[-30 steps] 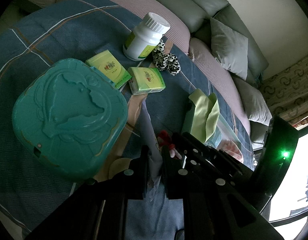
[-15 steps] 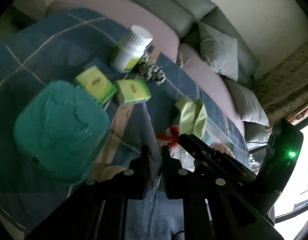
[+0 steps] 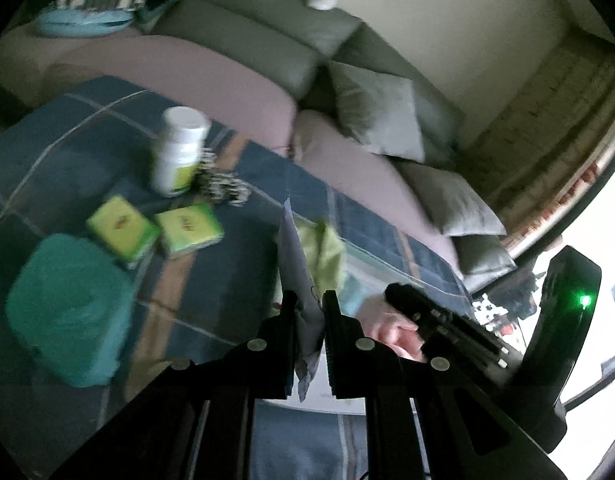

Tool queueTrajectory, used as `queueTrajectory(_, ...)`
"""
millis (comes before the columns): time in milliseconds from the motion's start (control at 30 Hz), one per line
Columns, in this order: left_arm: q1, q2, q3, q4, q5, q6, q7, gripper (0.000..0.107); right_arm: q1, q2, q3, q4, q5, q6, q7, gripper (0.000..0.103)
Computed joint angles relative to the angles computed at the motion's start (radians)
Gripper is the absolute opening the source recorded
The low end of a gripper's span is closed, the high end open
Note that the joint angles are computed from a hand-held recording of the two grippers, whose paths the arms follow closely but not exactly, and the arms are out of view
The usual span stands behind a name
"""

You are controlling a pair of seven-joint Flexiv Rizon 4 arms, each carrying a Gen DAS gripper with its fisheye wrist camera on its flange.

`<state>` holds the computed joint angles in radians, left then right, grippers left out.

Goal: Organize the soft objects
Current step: 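Lift red toy and purple packet and carry both over the white tray, then lower red toy and purple packet into the tray and open both grippers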

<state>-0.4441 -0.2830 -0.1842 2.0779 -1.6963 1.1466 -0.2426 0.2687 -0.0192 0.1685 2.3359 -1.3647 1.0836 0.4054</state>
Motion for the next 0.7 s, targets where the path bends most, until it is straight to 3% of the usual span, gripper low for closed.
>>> queueTrajectory(167, -0.005, 0.004, -0.014, 0.003, 0.025, -0.071, 0.031, 0.013, -0.006, 0.150, 0.051, 0.089, 0.163, -0.154, -0.028, 0.015)
queueTrajectory(367, -0.013, -0.012, -0.029, -0.001, 0.103, -0.102, 0.005, 0.013, -0.026, 0.274, 0.095, 0.162, 0.315, -0.242, -0.033, 0.015)
queueTrajectory(533, 0.002, -0.063, -0.044, -0.020, 0.251, -0.131, -0.107, 0.013, -0.045, 0.296, 0.098, 0.191, 0.384, -0.214, -0.039, 0.015)
queueTrajectory(700, 0.015, -0.115, -0.070, -0.046, 0.408, -0.104, -0.212, 0.013, -0.063, 0.237, 0.080, 0.187, 0.362, -0.124, -0.048, 0.015)
